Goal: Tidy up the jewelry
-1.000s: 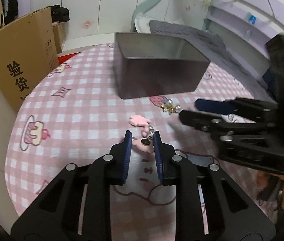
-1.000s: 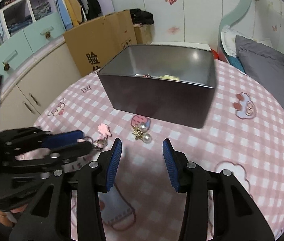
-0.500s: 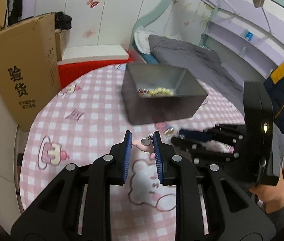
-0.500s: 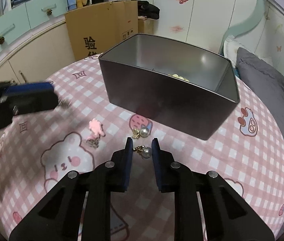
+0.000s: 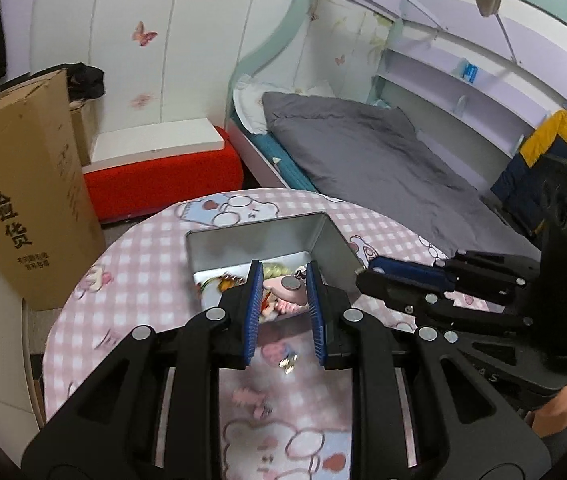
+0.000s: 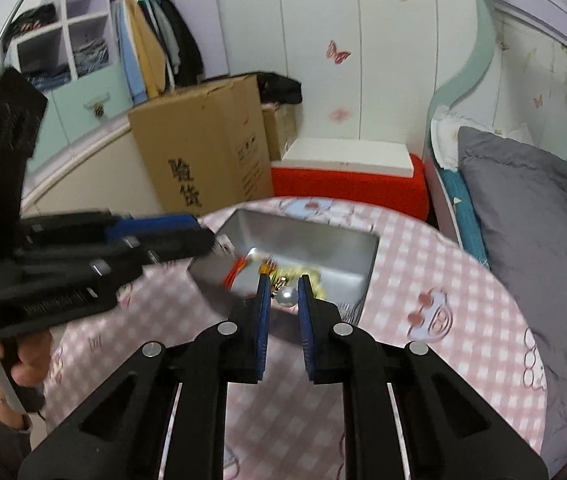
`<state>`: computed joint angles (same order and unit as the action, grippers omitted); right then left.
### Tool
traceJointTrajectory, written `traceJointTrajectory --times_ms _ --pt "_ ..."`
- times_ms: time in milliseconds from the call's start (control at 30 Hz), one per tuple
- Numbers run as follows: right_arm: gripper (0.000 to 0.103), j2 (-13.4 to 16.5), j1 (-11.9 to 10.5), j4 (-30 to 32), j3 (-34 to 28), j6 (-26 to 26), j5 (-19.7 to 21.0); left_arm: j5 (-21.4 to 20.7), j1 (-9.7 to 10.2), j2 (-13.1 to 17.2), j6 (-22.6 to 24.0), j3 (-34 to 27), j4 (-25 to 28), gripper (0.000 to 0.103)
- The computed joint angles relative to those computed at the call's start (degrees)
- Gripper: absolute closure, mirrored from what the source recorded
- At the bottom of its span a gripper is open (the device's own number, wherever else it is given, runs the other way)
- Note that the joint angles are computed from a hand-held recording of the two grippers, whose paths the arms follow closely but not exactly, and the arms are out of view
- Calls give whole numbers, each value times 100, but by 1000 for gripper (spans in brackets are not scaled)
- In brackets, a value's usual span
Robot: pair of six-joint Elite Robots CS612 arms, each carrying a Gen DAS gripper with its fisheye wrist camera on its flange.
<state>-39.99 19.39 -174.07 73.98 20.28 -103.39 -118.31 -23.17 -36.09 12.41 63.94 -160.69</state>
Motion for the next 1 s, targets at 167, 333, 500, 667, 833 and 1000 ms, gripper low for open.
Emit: traceJointTrajectory --times_ms 167,333,500,667,833,1000 --pt "91 155 -121 191 -242 163 130 219 -102 159 50 -284 371 81" --pt "91 204 -178 231 -254 350 339 365 -152 255 132 -411 565 80" --pt "86 199 -191 128 -208 537 375 304 -137 332 72 -580 920 78" --pt "78 81 -198 -136 -8 681 297 392 -97 285 -207 -480 629 41" --pt "76 -30 -135 -358 155 636 190 596 -72 47 -240 -26 -16 41" --pt "71 -114 -19 -447 304 543 120 856 -42 -172 -324 449 -531 41"
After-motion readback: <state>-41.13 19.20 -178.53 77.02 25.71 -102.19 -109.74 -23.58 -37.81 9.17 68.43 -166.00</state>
